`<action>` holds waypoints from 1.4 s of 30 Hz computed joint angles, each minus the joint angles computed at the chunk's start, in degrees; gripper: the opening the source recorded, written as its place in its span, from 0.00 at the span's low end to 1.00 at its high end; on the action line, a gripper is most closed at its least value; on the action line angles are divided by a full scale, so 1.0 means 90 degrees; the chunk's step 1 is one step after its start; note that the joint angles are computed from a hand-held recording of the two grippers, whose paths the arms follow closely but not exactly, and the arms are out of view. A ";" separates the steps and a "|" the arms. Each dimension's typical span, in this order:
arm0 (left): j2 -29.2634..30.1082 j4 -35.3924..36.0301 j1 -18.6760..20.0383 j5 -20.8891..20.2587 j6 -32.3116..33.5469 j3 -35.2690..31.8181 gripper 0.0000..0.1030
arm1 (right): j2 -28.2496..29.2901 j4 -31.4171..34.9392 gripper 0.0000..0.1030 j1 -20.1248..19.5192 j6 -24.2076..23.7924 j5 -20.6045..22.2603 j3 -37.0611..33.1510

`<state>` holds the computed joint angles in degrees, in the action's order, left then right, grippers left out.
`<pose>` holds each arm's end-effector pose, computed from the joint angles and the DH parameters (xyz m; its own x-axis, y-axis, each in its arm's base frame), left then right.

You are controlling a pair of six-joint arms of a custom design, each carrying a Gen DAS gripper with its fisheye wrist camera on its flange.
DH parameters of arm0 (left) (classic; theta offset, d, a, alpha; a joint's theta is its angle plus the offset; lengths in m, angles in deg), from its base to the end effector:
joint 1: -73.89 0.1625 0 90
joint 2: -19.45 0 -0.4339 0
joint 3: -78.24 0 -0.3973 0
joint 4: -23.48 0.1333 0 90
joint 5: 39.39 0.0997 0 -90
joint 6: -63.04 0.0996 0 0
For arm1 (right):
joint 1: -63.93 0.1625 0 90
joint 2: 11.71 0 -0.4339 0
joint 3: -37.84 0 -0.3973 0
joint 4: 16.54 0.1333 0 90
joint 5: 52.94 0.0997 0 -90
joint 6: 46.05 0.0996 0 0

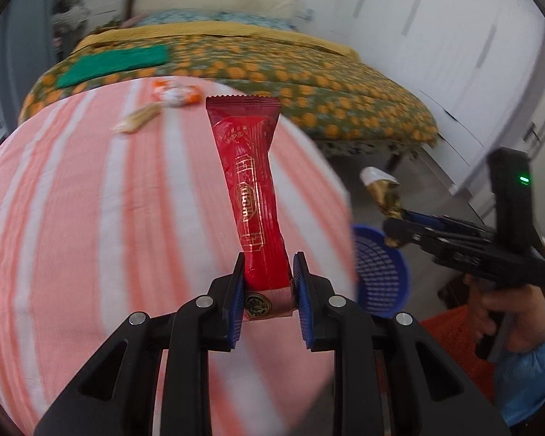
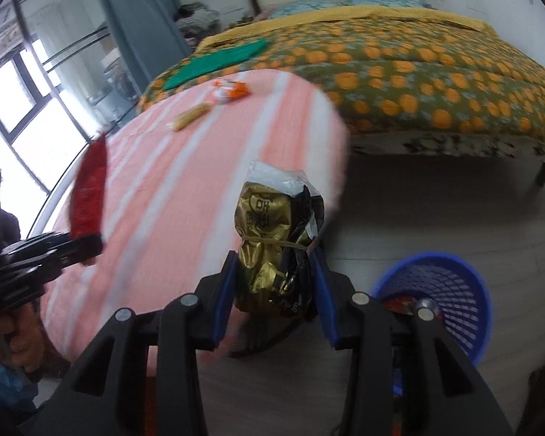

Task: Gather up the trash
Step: 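Carry the red wrapper and gold wrapper over the blue wastebasket with both tools, then open both tools to drop the wrappers into the wastebasket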

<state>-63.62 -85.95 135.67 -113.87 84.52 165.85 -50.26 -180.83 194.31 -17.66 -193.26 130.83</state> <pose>-0.1283 -0.5774 0.4947 -0.6530 0.6794 -0.3347 0.7480 0.6478 -0.1444 0.4874 -0.4857 0.0837 -0.8666 0.1519 0.4754 -0.2243 0.7324 -0.6429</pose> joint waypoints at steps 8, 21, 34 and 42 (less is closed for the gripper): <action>-0.0013 0.0563 -0.0749 -0.0679 -0.0140 0.0888 0.24 | -0.1397 0.0646 0.38 -0.0564 0.1667 -0.0404 0.1955; 0.1540 -0.0263 -0.0987 -0.0477 -0.0834 0.1663 0.24 | -0.2283 0.0227 0.38 -0.1281 0.1960 -0.0141 0.3081; 0.1964 -0.1769 -0.0935 -0.0030 -0.0692 0.2181 0.81 | -0.2447 -0.0089 0.75 -0.1395 0.2120 -0.0428 0.3351; 0.0996 -0.1791 -0.1227 -0.0452 -0.0398 0.2310 0.87 | -0.2258 -0.0005 0.83 -0.1047 0.2488 -0.1320 0.3105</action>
<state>-54.66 -102.06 124.62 -117.93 80.94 186.64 -70.59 -180.87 184.89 4.74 -205.15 158.77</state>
